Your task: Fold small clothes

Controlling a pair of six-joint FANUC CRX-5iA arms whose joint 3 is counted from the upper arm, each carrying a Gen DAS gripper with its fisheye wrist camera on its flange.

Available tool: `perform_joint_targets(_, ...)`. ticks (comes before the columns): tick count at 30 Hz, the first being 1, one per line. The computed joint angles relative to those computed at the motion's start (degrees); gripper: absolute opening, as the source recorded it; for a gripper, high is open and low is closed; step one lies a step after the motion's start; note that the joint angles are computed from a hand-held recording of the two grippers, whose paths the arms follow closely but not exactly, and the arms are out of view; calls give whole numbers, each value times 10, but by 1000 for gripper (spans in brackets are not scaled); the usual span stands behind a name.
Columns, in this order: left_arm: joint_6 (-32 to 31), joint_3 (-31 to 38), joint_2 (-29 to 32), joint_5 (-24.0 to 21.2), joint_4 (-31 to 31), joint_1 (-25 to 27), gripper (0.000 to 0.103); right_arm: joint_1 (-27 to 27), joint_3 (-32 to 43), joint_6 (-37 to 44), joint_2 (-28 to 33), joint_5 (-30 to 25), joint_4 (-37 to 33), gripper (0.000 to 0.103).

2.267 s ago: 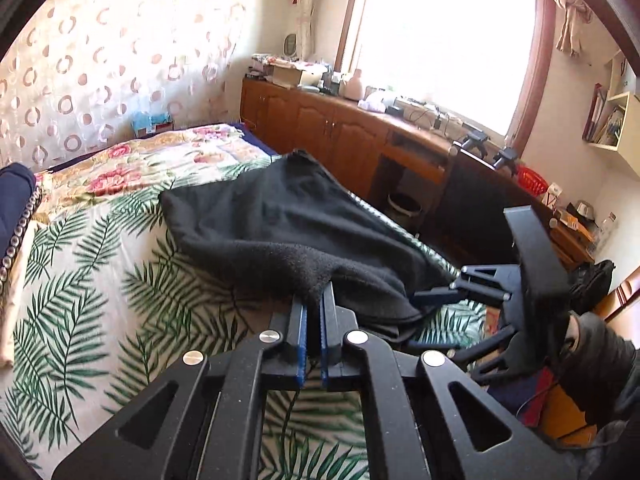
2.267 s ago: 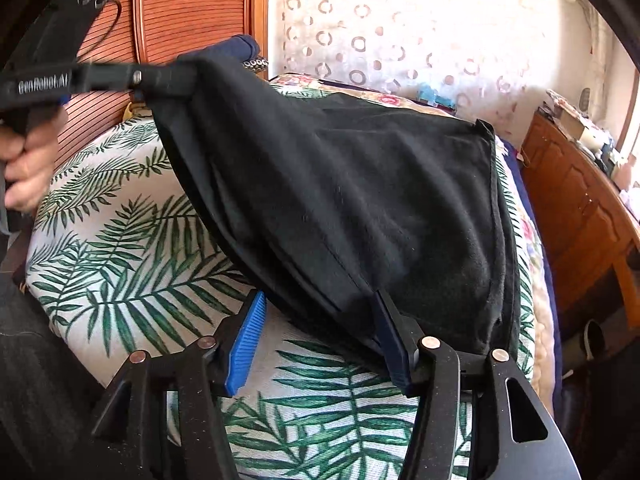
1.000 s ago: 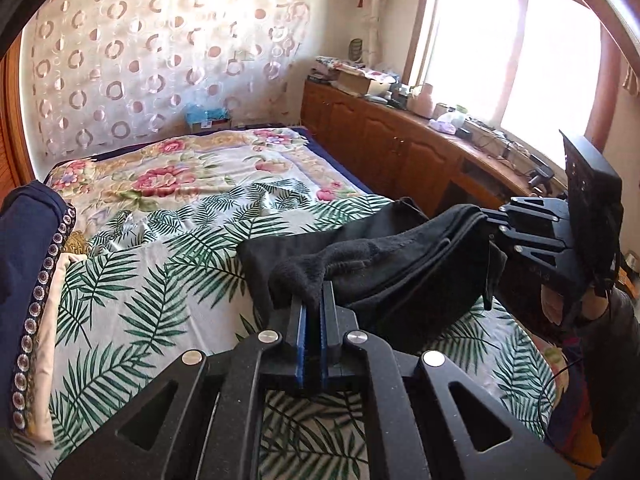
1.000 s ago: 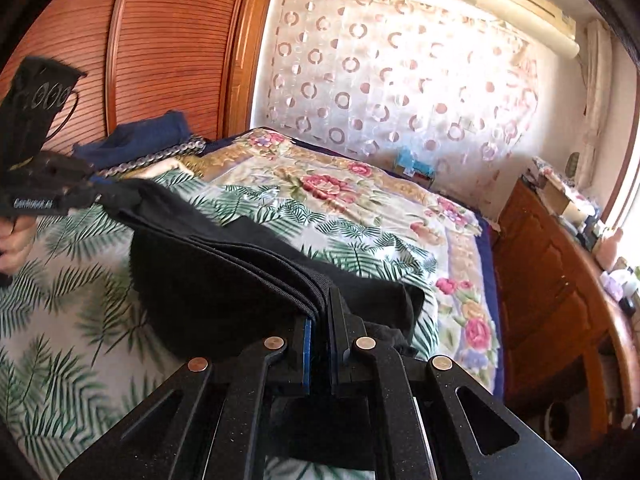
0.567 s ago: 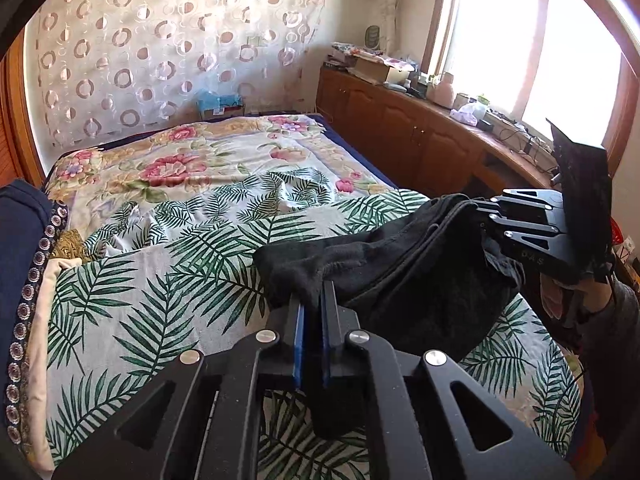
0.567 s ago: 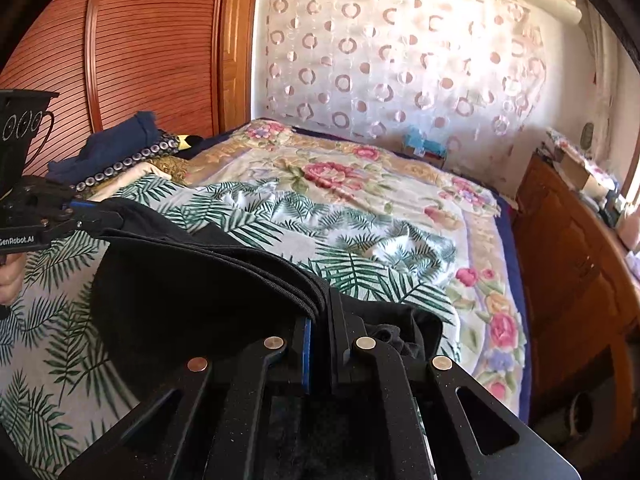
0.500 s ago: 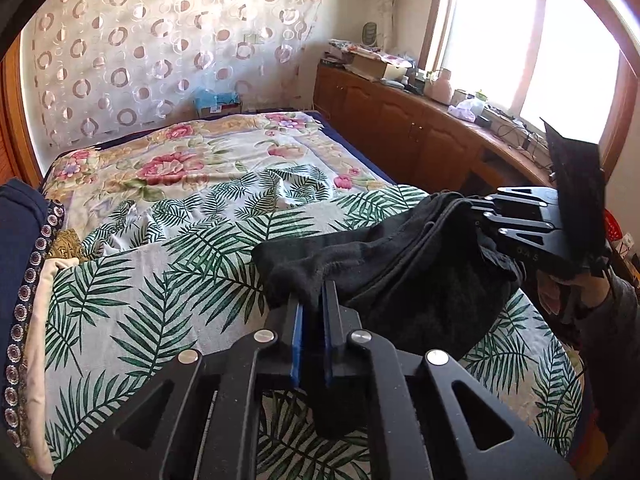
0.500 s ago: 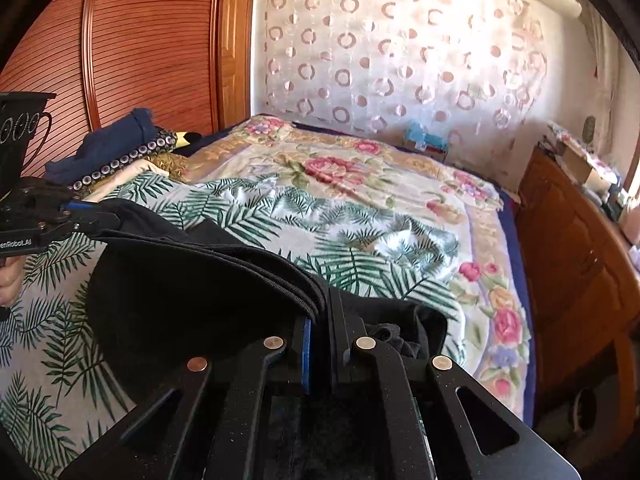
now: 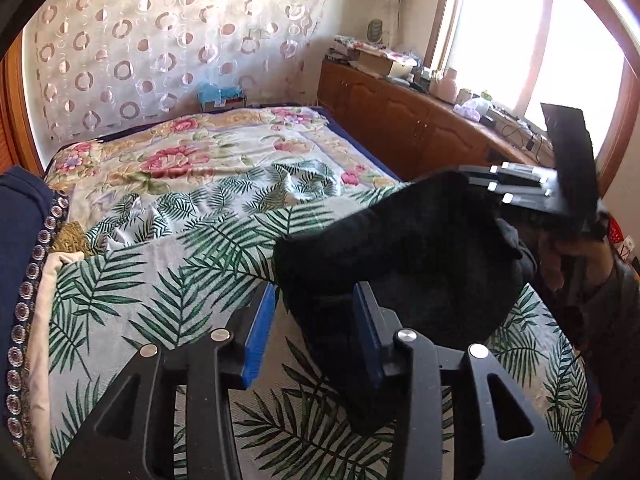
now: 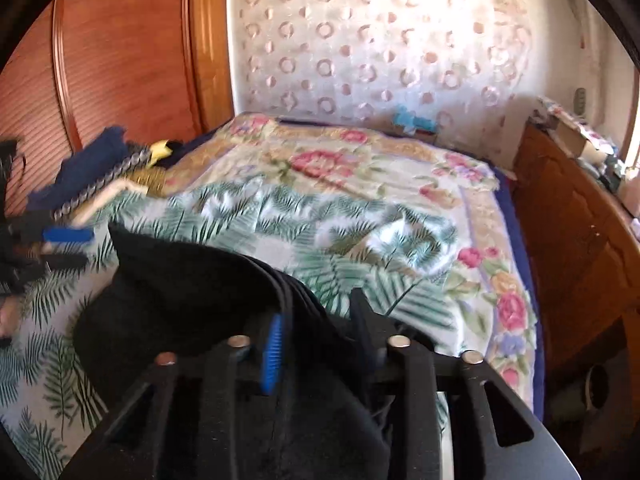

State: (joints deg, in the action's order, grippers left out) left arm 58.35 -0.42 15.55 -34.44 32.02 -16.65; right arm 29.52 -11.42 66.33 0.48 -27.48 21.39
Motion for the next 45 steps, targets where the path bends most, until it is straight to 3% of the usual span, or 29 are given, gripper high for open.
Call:
perform_joint_targets(3, 14, 26, 18, -17, -26, -6, 42, -1, -39, -138, -12, 12, 156, 43)
perform_joint_targets(5, 23, 44, 30, -28, -44, -10, 42, -6, -51, -199, -19, 6, 218, 44)
perform_joint_targets(11, 47, 81, 52, -45, -80, -13, 42, 5, -57, -160, -61, -26, 163, 44)
perform_joint_targets(20, 74, 112, 77, -63, -100, -8, 42, 38, -44, 38, -90, -104, -59, 43)
perform_joint_targets(23, 73, 119, 88, -72, -88, -4, 42, 45, -49, 49, -87, -125, -46, 40)
perform_joint_targets(24, 75, 121, 90, -74, -85, -3, 42, 45, -47, 58, -85, -131, -46, 20)
perform_joint_targets(25, 79, 123, 91, -75, -87, -3, 42, 41, -43, 68, -85, -132, -51, 10)
perform_joint_targets(26, 79, 123, 92, -74, -86, -3, 42, 34, -40, 68, -83, -129, -46, 7)
perform_joint_targets(30, 83, 125, 92, -75, -89, -3, 42, 15, -42, 28, -84, -103, -2, 6)
perform_joint_targets(35, 73, 110, 85, -63, -79, -3, 42, -25, -57, -124, -68, -54, 123, 6)
perform_joint_targets(37, 70, 110, 84, -58, -85, -4, 42, -30, -47, -123, -61, -68, 123, 6)
perform_joint_targets(38, 70, 110, 84, -59, -83, -3, 42, -27, -44, -129, -58, -78, 127, 12)
perform_joint_targets(41, 65, 105, 82, -56, -73, 0, 42, -12, -48, -135, -67, -87, 127, 47)
perform_joint_targets(45, 66, 109, 87, -53, -71, 2, 42, 6, -59, -127, -84, -89, 96, 60)
